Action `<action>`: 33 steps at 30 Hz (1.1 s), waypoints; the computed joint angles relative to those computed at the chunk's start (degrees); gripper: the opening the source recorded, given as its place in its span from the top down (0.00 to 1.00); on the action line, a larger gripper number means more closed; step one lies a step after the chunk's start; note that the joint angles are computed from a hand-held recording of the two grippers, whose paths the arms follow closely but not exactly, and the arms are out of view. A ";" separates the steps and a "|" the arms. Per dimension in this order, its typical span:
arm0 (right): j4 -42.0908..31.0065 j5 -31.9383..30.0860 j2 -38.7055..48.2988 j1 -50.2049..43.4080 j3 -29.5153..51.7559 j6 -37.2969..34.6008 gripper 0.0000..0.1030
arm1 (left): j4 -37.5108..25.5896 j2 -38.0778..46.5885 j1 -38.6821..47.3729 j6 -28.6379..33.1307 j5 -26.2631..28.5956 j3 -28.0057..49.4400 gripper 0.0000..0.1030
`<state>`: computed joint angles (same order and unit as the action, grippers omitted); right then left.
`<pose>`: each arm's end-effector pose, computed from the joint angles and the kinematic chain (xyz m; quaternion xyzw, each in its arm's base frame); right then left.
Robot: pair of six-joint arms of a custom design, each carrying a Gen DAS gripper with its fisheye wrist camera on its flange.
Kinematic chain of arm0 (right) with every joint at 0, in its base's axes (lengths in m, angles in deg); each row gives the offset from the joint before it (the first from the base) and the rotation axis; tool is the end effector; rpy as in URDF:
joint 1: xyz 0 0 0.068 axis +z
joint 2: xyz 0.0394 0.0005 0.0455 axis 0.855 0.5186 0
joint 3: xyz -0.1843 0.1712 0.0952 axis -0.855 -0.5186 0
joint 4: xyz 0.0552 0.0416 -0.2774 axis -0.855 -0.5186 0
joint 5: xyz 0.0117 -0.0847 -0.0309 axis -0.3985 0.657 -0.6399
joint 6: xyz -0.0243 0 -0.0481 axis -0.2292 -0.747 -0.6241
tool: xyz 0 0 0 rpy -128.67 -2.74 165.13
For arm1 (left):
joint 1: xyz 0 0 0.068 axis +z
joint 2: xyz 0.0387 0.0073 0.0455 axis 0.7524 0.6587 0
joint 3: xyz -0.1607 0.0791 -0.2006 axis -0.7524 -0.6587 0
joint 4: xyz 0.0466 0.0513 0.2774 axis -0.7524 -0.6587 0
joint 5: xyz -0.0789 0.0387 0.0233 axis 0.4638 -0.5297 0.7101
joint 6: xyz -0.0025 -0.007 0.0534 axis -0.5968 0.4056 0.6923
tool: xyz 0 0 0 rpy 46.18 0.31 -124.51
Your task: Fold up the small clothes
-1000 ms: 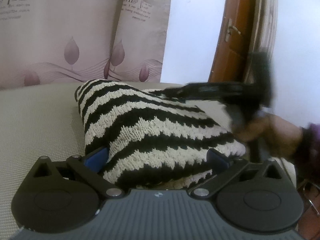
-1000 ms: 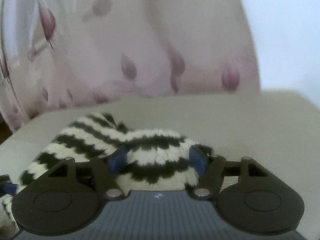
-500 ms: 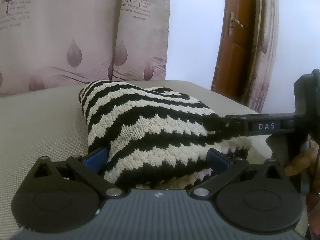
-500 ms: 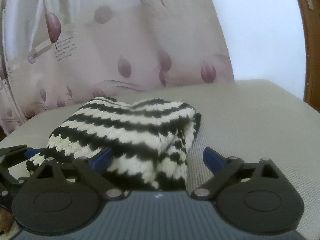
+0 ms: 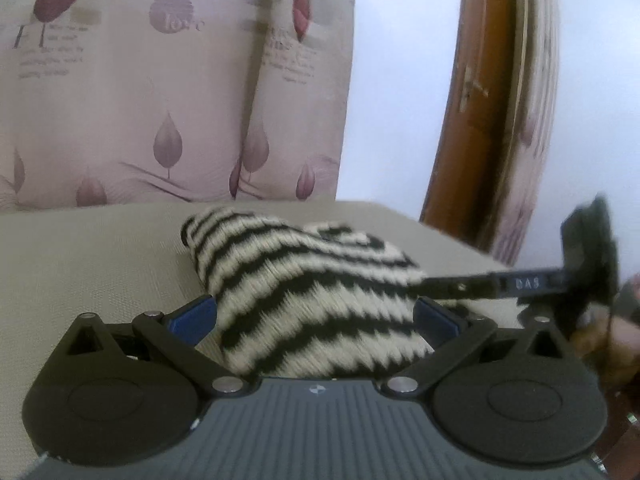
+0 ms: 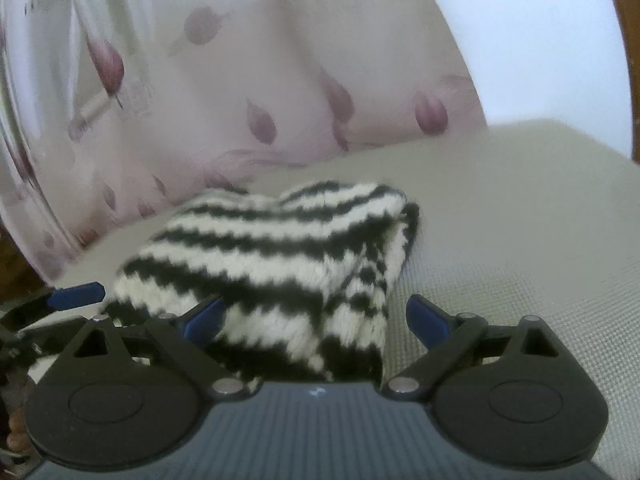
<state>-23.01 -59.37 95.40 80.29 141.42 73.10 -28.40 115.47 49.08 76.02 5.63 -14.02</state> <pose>0.3921 0.1700 0.0991 -0.1572 0.8274 0.3247 0.4304 0.2291 -0.0087 0.1372 0.0454 0.8263 -0.1352 0.5448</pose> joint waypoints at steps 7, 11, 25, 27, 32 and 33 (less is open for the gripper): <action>-15.35 -12.69 9.94 -4.45 17.29 3.62 0.00 | -16.85 30.06 13.43 -2.12 25.33 27.47 0.01; -22.44 -16.17 14.33 -3.85 25.61 -1.28 0.00 | -23.54 41.51 13.76 0.20 33.00 38.62 0.00; -9.52 -17.54 10.21 -0.81 18.80 10.90 0.56 | -11.28 28.64 11.63 -6.24 24.33 26.10 0.36; -6.40 -17.20 6.61 0.41 14.59 12.62 0.56 | -15.23 21.66 13.66 -4.52 24.98 23.33 0.36; -2.30 -15.92 -1.97 4.35 6.18 15.48 0.57 | -30.61 3.30 19.55 1.42 26.85 18.14 0.36; -1.32 -15.46 -3.50 5.43 4.54 16.33 0.57 | -34.16 0.02 21.24 2.92 27.72 17.58 0.36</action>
<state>-24.33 -74.84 91.91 85.71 145.96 89.44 -62.55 115.50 70.31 78.94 33.35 3.56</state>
